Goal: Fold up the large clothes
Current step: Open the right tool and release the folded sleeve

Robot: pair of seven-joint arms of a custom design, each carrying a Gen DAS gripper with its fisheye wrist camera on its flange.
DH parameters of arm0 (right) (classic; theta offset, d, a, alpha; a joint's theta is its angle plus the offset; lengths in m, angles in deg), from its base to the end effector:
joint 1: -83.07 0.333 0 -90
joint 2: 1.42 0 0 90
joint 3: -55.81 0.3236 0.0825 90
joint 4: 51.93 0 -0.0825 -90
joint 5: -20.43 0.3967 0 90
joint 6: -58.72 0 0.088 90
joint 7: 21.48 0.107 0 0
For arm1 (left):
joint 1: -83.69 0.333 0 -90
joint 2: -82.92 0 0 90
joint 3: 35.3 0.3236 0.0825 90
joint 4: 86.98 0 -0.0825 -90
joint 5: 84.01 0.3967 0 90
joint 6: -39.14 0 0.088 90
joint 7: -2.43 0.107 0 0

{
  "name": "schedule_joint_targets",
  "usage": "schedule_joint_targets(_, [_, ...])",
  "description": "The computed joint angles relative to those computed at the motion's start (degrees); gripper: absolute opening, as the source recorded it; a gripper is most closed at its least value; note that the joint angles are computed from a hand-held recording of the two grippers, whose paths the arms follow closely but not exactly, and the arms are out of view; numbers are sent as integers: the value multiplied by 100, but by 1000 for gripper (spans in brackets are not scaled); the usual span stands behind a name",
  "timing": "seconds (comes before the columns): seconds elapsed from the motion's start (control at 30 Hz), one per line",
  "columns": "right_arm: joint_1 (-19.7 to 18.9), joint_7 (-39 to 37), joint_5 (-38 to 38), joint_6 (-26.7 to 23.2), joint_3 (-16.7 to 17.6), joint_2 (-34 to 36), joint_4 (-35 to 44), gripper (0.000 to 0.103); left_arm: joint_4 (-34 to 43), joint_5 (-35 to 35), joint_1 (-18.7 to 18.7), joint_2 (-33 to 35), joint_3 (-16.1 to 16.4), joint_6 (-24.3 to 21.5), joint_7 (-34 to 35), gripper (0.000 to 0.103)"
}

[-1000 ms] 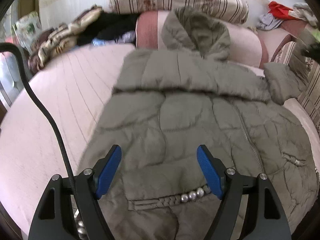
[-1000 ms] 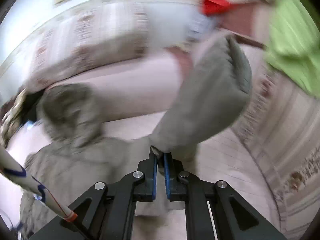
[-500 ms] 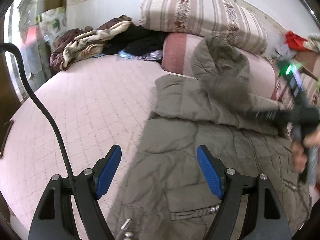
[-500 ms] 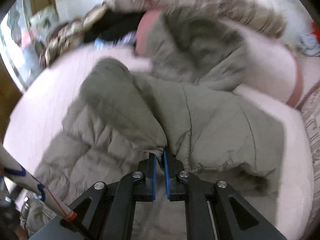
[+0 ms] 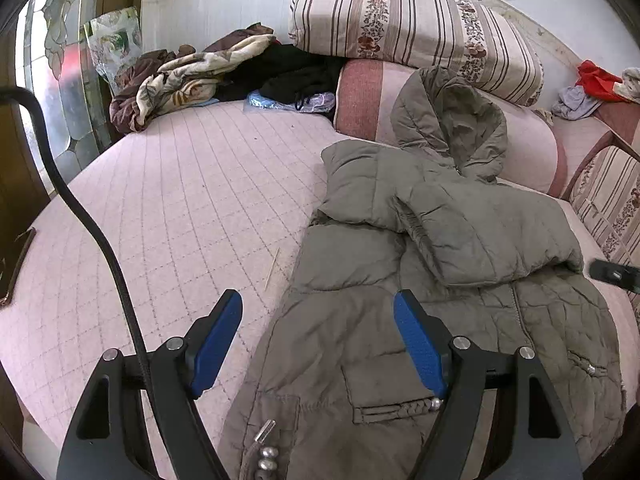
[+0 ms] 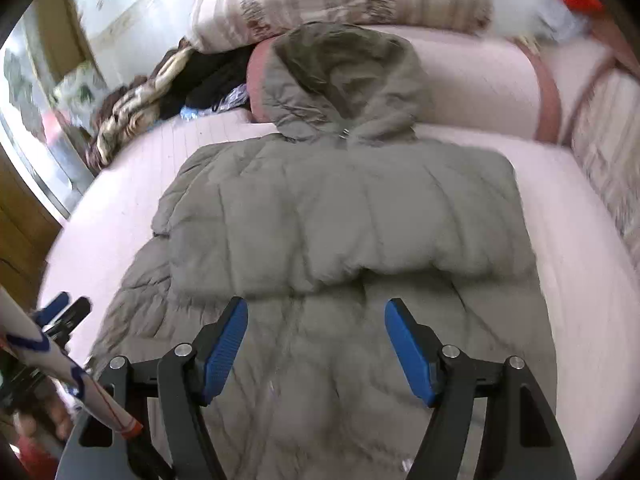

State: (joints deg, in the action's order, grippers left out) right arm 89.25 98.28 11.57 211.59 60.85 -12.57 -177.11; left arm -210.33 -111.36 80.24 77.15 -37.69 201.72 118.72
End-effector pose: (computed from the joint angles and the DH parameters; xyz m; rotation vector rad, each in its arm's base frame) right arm 0.5380 0.1142 0.5513 -1.5965 1.9653 -0.5262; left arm 0.5739 -0.0354 0.5342 -1.6386 1.9316 -0.9272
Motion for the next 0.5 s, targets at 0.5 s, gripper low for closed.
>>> schedule_joint_targets(0.5, [-775, -83, 1360, 1423, -136, -1648, -2350, 76, 1474, 518, 23, 798, -290, -1135, -792, 78])
